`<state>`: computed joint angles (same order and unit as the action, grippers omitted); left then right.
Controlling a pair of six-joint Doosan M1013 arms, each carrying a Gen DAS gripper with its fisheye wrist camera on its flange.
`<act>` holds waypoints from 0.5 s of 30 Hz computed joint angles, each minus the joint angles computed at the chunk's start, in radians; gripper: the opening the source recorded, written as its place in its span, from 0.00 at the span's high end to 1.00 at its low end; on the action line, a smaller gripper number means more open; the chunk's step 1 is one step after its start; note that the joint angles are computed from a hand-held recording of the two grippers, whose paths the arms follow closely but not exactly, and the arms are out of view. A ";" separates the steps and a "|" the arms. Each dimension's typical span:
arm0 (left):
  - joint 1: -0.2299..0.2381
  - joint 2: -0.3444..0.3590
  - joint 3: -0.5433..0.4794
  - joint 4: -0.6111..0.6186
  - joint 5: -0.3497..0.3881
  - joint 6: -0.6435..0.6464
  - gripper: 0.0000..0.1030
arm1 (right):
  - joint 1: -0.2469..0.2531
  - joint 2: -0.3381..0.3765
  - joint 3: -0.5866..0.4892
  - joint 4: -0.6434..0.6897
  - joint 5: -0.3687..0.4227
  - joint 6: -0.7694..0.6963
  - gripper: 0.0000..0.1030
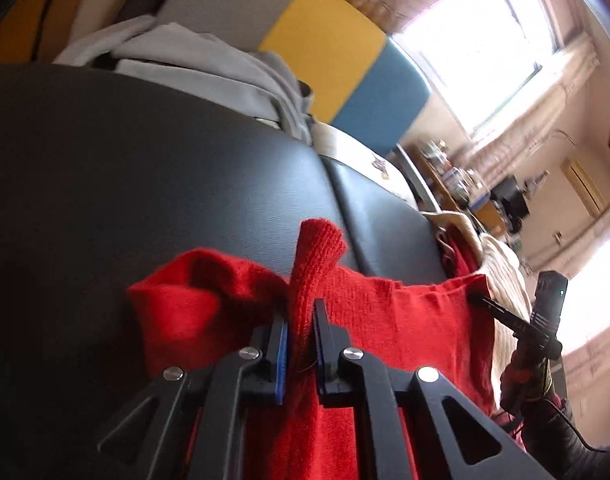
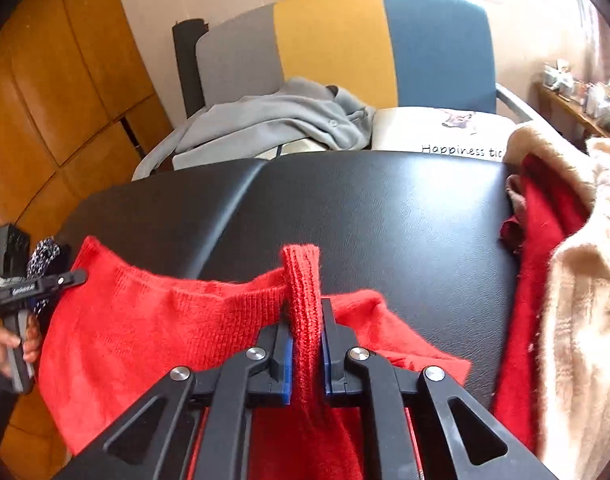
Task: Fold clothes
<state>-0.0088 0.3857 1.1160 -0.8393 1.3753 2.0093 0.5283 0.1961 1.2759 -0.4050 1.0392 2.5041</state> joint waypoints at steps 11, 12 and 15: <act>0.001 -0.037 0.023 0.039 -0.047 0.013 0.86 | -0.019 -0.022 0.106 0.008 -0.088 0.179 0.89; -0.004 -0.032 0.012 0.069 -0.030 0.015 0.87 | -0.017 -0.023 0.108 0.002 -0.091 0.177 0.88; -0.017 -0.009 -0.019 0.129 0.045 0.011 0.90 | -0.019 -0.030 0.122 -0.003 -0.114 0.190 0.86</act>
